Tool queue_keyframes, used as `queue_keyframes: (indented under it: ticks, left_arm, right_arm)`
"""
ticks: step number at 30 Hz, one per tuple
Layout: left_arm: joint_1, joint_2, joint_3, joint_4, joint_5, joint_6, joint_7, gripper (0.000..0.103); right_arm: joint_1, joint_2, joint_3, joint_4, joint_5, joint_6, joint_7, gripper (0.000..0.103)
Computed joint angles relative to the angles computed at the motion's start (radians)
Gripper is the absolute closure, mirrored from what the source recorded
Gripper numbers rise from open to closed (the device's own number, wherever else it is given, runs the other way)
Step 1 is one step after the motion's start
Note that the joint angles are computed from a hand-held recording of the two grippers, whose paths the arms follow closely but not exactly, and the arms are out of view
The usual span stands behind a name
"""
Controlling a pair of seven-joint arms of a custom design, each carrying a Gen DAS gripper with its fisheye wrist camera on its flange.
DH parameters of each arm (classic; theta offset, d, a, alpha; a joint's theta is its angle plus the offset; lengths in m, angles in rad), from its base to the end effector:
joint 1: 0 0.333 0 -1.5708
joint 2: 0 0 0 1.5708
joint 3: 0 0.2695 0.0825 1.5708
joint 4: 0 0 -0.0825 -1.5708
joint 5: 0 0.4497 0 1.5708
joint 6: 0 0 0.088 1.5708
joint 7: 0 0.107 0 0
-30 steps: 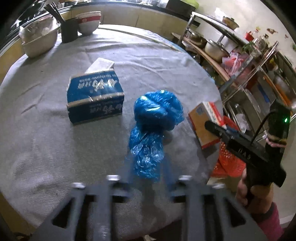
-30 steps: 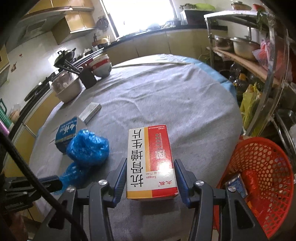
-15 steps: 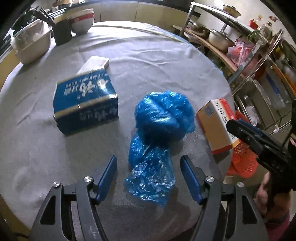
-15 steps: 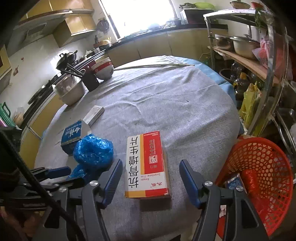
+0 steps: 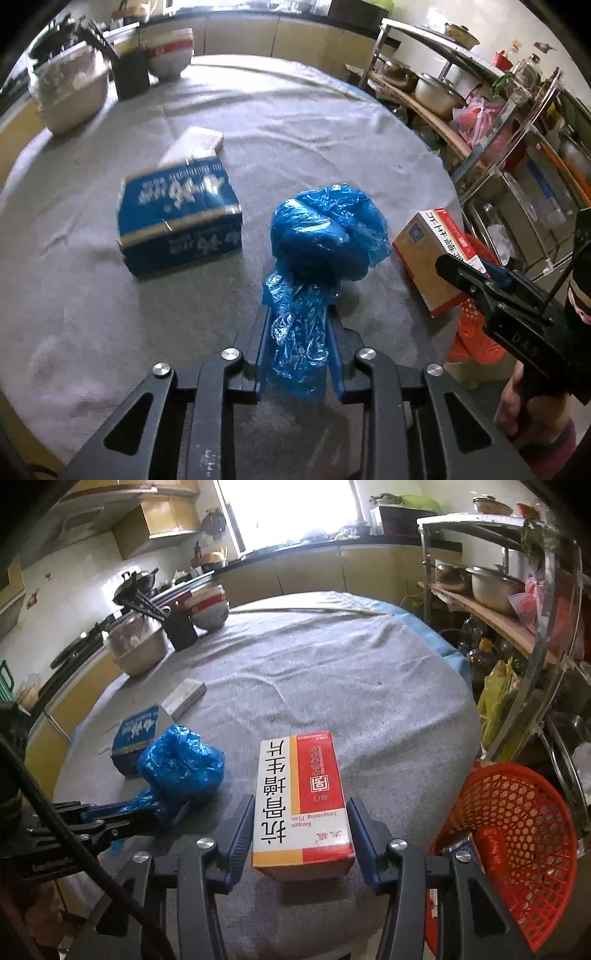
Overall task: Collect trash
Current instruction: 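Lift the blue bag and medicine box and carry both toward the red basket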
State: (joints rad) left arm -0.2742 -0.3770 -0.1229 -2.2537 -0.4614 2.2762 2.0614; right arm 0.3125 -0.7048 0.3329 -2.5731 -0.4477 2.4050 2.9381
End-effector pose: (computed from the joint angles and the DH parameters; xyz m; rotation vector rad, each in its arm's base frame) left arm 0.5068 -0.2270 0.4932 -1.3154 2.6777 -0.8122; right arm 0.3865 0.2812 0.4766 -1.2946 2.1330 -0.6390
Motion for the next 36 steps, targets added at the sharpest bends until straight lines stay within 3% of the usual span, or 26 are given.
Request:
queue_keyframes:
  ticks: [8,18,36]
  left_arm:
    - [-0.01,-0.097,-0.029,-0.06,0.098,0.147,-0.035,0.075]
    - [-0.047,-0.18,-0.024,-0.119,0.183,0.272,-0.061,0.075]
    - [-0.05,-0.202,-0.028,-0.139,0.278,0.323,-0.146,0.075]
  right_arm:
    - [-0.014,-0.036,0.024,-0.001,-0.038,0.014,0.025,0.05]
    - [-0.017,-0.082,0.038,-0.018,-0.055,0.022,0.05,0.05]
    - [-0.023,-0.175,0.06,-0.069,-0.061,0.039,0.075,0.05]
